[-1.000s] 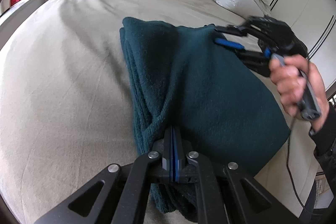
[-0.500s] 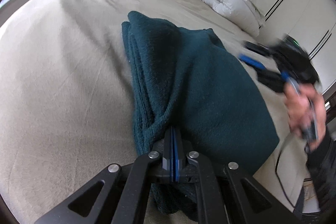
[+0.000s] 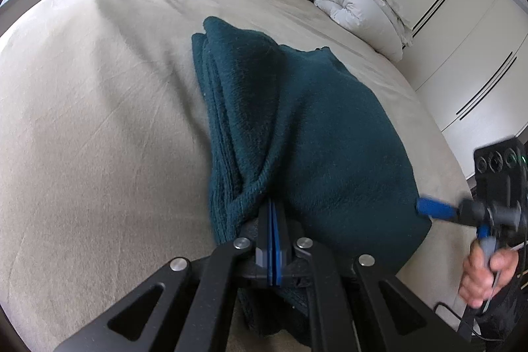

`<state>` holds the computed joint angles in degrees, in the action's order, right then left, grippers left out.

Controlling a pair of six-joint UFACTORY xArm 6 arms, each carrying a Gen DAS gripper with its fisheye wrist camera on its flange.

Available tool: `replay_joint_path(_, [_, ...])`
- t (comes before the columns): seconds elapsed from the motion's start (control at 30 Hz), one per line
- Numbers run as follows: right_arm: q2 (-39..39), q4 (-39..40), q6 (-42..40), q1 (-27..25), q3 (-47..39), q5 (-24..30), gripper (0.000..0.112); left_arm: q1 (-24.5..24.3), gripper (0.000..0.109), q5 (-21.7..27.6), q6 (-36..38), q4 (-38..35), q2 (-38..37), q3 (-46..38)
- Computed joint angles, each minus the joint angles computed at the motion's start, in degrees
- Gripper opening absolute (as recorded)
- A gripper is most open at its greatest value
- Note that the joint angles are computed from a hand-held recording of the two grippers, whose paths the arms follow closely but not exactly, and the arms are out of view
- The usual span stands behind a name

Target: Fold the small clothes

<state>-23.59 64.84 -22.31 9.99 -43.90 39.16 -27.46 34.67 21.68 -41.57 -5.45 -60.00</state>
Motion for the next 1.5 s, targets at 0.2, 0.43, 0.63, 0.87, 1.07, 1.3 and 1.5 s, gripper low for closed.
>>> replay_joint_path(0.2, [-0.27, 1.27, -1.92, 2.21, 3.92, -2.96, 0.063, 1.11, 0.006, 1.31, 0.20, -1.55, -2.67, 1.88])
replay_joint_path(0.43, [3.51, -6.16, 4.57, 4.94, 0.87, -4.03, 0.064, 1.72, 0.006, 1.12, 0.16, -2.00, -7.25, 6.06])
replay_joint_path(0.63, [0.60, -7.10, 7.59, 3.56, -0.07, -2.14, 0.065, 2.60, 0.009, 4.80, -5.54, 7.75, -9.46, 4.41])
replay_joint_path(0.87, [13.23, -2.00, 4.37, -2.38, -15.86, 2.05, 0.065, 1.13, 0.048, 3.55, -11.70, 17.17, -2.77, -9.56])
replay_joint_path(1.07, [19.80, -1.19, 8.66, -2.40, -21.72, 3.08, 0.065, 4.60, 0.045, 7.41, -13.73, 12.44, 7.41, -16.51])
replay_joint_path(1.3, [17.54, 2.96, 2.70, -0.46, -15.71, -0.61, 0.064, 3.14, 0.033, 5.56, -14.04, 15.75, 7.93, -14.47])
replay_joint_path(1.5, [15.80, -4.63, 5.49, 1.70, -14.63, -2.96, 0.063, 1.34, 0.017, 6.46, -19.72, 27.89, 11.53, -19.21])
